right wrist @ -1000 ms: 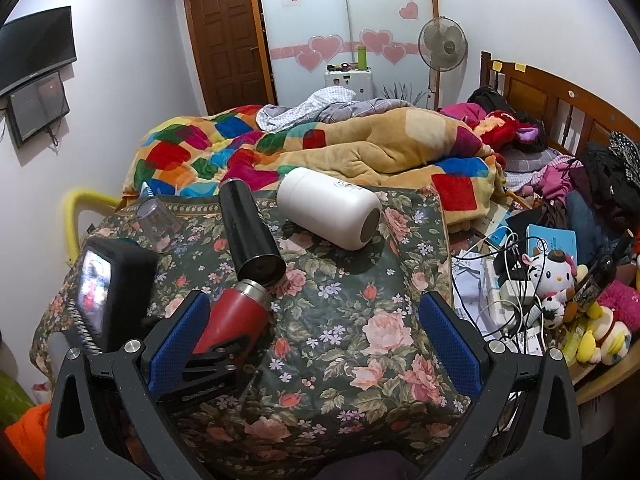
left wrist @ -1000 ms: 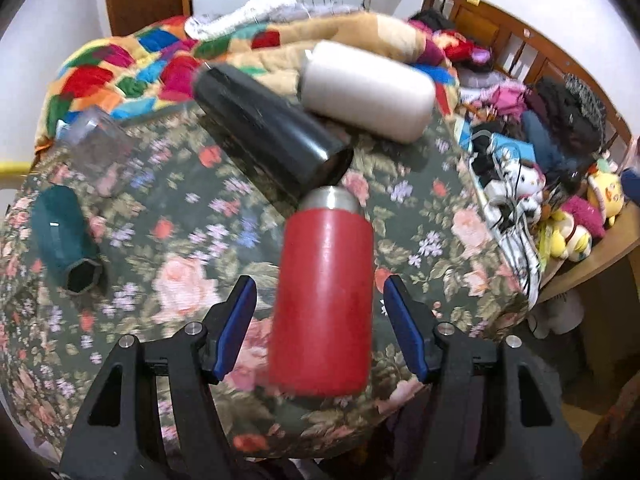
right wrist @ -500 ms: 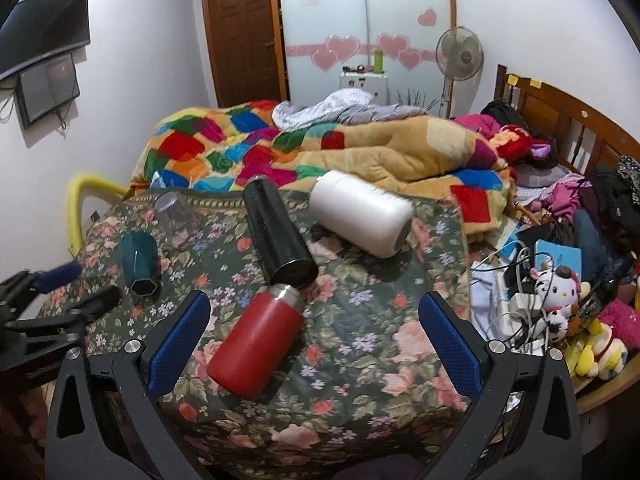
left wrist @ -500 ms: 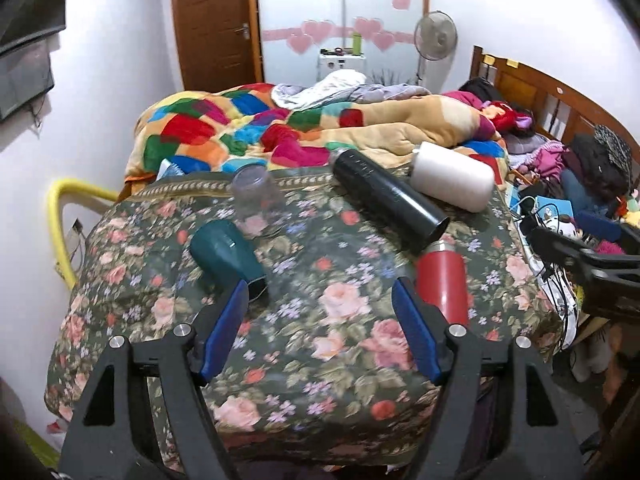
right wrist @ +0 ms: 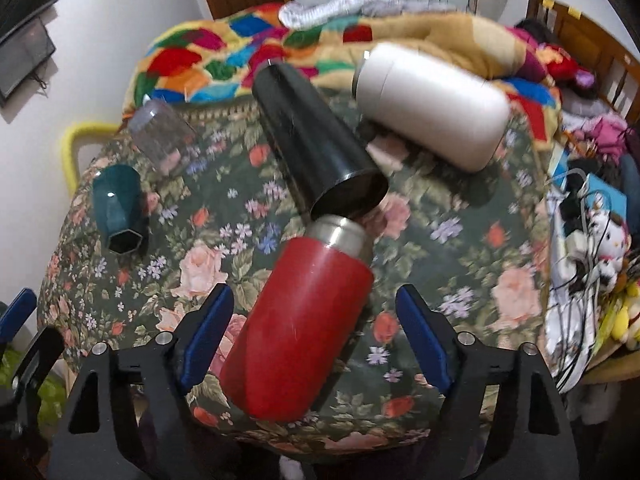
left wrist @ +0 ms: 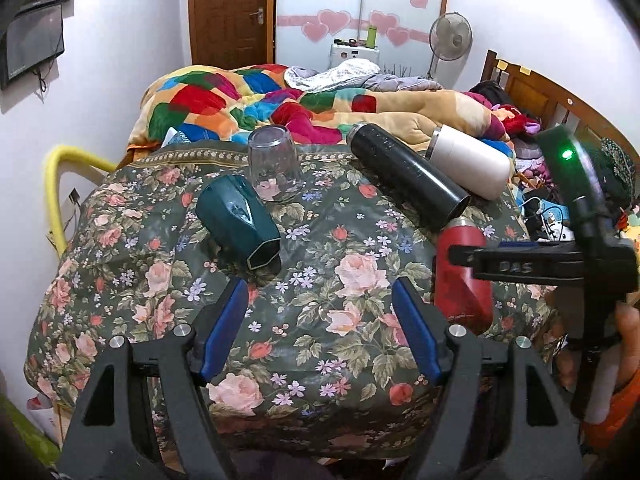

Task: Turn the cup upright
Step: 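Grasp the red bottle with the right tool while the left tool releases it, then rotate the red bottle with the right tool so its open mouth faces up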

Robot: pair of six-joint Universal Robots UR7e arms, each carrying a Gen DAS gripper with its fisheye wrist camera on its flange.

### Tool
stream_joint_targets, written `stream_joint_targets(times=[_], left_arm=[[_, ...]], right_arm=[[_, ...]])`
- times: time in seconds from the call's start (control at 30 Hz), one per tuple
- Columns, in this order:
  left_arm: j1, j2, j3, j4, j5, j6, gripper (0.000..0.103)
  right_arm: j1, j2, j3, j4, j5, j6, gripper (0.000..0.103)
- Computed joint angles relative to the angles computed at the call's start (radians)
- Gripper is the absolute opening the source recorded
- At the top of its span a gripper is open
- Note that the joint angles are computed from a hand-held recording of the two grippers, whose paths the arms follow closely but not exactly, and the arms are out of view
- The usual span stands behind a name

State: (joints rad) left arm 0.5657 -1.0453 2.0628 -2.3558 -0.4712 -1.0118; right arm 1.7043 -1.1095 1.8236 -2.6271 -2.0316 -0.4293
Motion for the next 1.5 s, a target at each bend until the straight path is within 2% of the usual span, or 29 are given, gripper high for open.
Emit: stream_joint_targets(times=[0.1,0.17,0.47,0.7,0.87,1.2,1.37,1.5], left_arm=[[0.003,0.003,0.002,-0.022,-0.002,0.009,0.073],[0.005,0.006,0.0,-0.028,-0.004,0.013,0.073],[0.01,0.019,-0.012,-0.021,-0.008,0.02,0.073],[0.009,0.029,-0.028,-0.017,-0.011,0.017,0.073],[-0.003,0.029,-0.039,0.025,0.007,0.0,0.073],[-0.021,0.016,-0.047,0.06,0.039,-0.039,0.073],[-0.025,0.02,-0.053,0.049,0.044,-0.029,0.073],[-0.024,0.022,-0.056,0.048,0.046,-0.021,0.073]], right_arm=[[-0.003,0.024,-0.018,0.024,-0.014,0.003,0.077],[-0.002,0.031,-0.026,0.047,-0.024,-0.003,0.071],[0.012,0.035,-0.04,0.096,-0.015,-0.17,0.065],[0.015,0.081,-0.097,0.158,-0.041,-0.136,0.067],[0.008,0.082,-0.109,0.189,-0.003,-0.11,0.062],[0.035,-0.016,-0.008,0.029,0.085,-0.209,0.059],[0.049,-0.023,0.015,-0.041,0.091,-0.242,0.059],[0.056,-0.026,0.008,-0.054,0.105,-0.252,0.059]])
